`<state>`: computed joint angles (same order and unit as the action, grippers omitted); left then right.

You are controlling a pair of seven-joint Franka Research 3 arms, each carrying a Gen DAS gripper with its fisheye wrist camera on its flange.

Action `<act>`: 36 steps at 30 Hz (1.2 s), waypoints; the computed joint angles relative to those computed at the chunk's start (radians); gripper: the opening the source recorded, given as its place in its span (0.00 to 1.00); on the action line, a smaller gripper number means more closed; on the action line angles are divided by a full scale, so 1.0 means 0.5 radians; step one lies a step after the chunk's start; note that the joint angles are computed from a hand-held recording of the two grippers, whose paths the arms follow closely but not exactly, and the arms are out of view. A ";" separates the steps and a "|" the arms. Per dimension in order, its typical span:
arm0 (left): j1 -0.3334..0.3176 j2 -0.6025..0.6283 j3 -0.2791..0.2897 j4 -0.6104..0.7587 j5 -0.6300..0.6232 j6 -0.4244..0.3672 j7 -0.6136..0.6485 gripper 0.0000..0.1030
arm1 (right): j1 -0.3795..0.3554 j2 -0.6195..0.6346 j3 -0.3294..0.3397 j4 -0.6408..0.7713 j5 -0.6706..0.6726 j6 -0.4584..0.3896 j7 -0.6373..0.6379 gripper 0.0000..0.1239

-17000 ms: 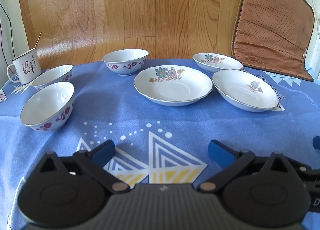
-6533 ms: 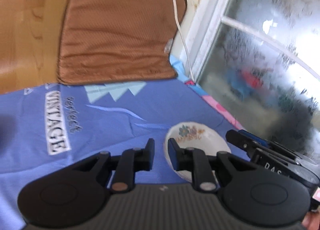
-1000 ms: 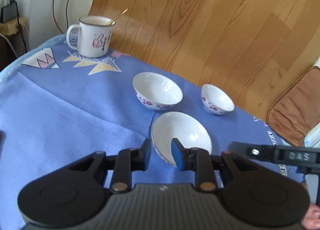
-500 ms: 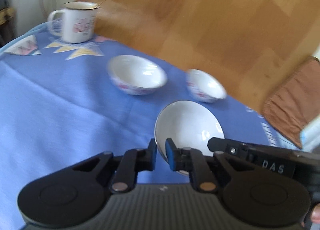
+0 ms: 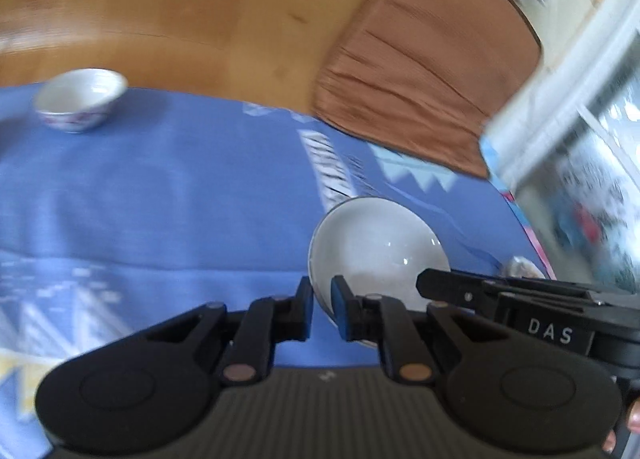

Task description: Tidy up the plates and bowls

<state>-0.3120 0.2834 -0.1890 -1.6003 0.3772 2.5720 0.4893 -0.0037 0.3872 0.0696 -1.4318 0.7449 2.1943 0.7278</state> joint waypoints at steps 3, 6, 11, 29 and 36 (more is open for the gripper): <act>-0.031 0.158 -0.042 0.210 -0.066 -0.089 0.097 0.11 | -0.033 0.034 -0.036 0.033 -0.037 -0.008 0.043 0.09; -0.061 0.263 -0.045 0.349 -0.111 -0.157 0.163 0.12 | -0.054 0.046 -0.046 0.019 -0.059 0.028 0.060 0.09; -0.079 0.253 -0.021 0.334 -0.122 -0.127 0.215 0.25 | -0.069 0.088 -0.036 0.056 -0.066 0.000 0.178 0.13; 0.272 -0.783 0.092 -0.953 0.984 -0.039 -0.932 0.31 | 0.161 0.017 0.100 0.083 0.142 -0.078 -0.033 0.19; 0.585 -0.963 0.012 -1.303 1.390 0.281 -1.644 0.31 | 0.392 0.460 0.153 0.720 -0.087 -0.204 0.586 0.19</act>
<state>-0.0195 -0.1981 -0.1831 -2.2517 1.0722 2.7124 -0.3330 0.1921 0.6170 0.1460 -1.0719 0.7014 2.0922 1.0210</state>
